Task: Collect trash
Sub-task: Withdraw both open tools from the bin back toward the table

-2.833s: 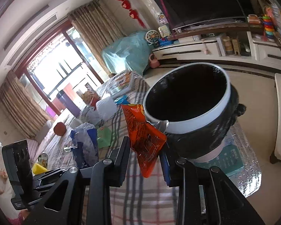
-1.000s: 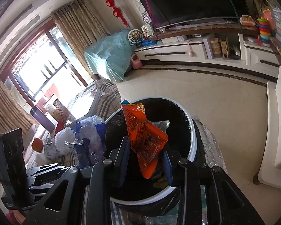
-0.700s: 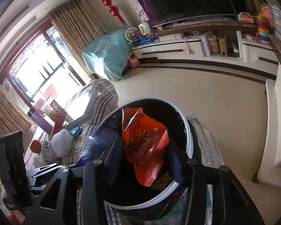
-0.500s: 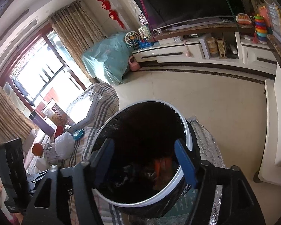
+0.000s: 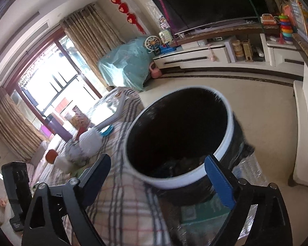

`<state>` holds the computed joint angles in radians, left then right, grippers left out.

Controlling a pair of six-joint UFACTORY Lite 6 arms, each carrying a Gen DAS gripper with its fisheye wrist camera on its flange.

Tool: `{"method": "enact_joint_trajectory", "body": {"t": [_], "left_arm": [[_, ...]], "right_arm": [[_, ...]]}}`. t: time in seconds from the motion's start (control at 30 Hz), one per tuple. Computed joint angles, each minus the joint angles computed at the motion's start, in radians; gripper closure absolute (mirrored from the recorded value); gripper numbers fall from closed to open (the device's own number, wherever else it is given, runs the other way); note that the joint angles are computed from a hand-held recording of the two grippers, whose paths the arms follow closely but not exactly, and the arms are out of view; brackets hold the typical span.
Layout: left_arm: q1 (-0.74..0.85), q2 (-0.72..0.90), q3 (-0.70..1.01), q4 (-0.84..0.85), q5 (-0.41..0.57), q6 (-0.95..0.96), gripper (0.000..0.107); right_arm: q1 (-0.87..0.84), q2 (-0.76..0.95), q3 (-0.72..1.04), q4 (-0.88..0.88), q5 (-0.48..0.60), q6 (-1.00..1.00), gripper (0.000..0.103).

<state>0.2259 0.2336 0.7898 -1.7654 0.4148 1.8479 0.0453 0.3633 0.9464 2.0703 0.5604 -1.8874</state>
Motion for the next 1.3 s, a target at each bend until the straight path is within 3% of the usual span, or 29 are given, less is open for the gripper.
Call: {"method": "enact_joint_trajectory", "body": {"t": [0.27, 0.47, 0.93, 1.13, 1.23, 1.3], "left_arm": [[0.195, -0.069, -0.12, 0.039, 0.073, 0.071, 0.044], [0.323, -0.045, -0.108, 0.091, 0.108, 0.059, 0.042], [0.366, 0.102, 0.127, 0.175, 0.128, -0.104, 0.032], [0.329, 0.208, 0.292, 0.167, 0.07, -0.191, 0.029], [0.34, 0.241, 0.322, 0.142, 0.033, -0.158, 0.033], [0.388, 0.255, 0.317, 0.159, 0.096, -0.132, 0.051]], "right_arm": [[0.109, -0.041, -0.074, 0.08, -0.014, -0.056, 0.009], [0.194, -0.045, -0.106, 0.176, -0.029, -0.128, 0.009], [0.294, -0.029, -0.1, 0.27, -0.058, -0.163, 0.009], [0.312, 0.004, -0.07, 0.26, -0.064, -0.143, 0.009], [0.334, 0.022, -0.049, 0.254, -0.074, -0.139, 0.009], [0.349, 0.034, -0.034, 0.247, -0.078, -0.137, 0.009]]}}
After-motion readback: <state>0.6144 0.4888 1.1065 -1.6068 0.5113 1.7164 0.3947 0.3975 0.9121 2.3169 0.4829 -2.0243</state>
